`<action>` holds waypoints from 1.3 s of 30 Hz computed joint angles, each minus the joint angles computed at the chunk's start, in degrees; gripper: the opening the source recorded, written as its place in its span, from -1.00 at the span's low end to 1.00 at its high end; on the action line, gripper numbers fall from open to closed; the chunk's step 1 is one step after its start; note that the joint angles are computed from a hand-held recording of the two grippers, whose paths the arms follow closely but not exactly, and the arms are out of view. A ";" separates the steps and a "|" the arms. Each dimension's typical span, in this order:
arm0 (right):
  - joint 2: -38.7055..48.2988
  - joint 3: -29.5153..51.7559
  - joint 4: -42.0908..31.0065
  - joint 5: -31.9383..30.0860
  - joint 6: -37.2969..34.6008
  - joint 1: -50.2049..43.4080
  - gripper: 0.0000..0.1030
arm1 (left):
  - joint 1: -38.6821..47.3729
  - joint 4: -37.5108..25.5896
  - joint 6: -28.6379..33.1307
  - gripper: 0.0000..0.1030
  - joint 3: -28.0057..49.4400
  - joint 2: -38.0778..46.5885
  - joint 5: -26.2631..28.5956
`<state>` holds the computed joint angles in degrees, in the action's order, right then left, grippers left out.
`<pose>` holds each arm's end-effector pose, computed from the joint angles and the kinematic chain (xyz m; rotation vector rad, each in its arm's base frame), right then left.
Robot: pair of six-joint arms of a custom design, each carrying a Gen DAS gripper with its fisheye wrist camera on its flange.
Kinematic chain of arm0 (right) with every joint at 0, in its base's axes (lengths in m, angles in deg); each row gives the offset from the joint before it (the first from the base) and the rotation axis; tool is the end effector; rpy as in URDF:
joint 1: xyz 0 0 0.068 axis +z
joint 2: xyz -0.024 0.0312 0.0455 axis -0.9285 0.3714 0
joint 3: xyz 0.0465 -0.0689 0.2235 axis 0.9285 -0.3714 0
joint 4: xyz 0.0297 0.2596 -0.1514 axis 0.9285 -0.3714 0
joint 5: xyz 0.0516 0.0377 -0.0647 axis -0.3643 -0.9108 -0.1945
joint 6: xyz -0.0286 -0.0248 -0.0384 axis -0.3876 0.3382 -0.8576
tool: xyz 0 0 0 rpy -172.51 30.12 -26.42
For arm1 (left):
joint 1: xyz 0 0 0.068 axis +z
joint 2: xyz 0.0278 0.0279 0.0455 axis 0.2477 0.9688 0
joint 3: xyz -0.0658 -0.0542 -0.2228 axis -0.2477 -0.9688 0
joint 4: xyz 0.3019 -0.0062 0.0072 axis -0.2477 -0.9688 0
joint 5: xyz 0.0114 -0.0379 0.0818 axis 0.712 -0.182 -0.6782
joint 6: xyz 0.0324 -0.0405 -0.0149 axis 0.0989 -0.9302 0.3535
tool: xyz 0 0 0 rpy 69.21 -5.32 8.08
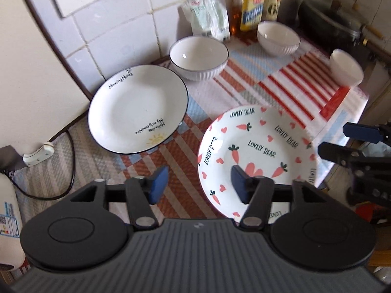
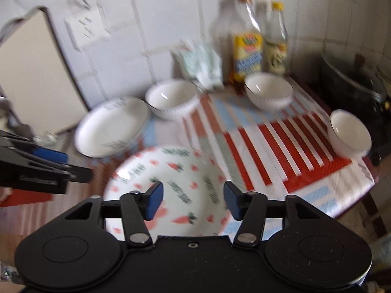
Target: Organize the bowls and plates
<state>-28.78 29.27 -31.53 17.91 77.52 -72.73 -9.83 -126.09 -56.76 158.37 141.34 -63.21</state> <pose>0.2000 -0.0089 0.3346 -0.0477 2.4677 0.1851 0.2294 -0.1016 0.3153 0.4396 2.6165 -0.1219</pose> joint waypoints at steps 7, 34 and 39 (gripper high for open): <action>-1.75 6.84 0.02 2.94 2.72 7.31 0.26 | 4.28 -2.47 8.05 0.32 1.60 -6.76 -1.97; 20.92 11.89 29.46 6.71 -4.14 23.70 0.26 | 27.66 15.30 7.56 0.52 -1.39 0.18 5.48; 36.03 21.22 21.01 1.45 -6.11 21.13 0.04 | 27.60 20.37 3.98 0.36 -0.82 8.57 5.90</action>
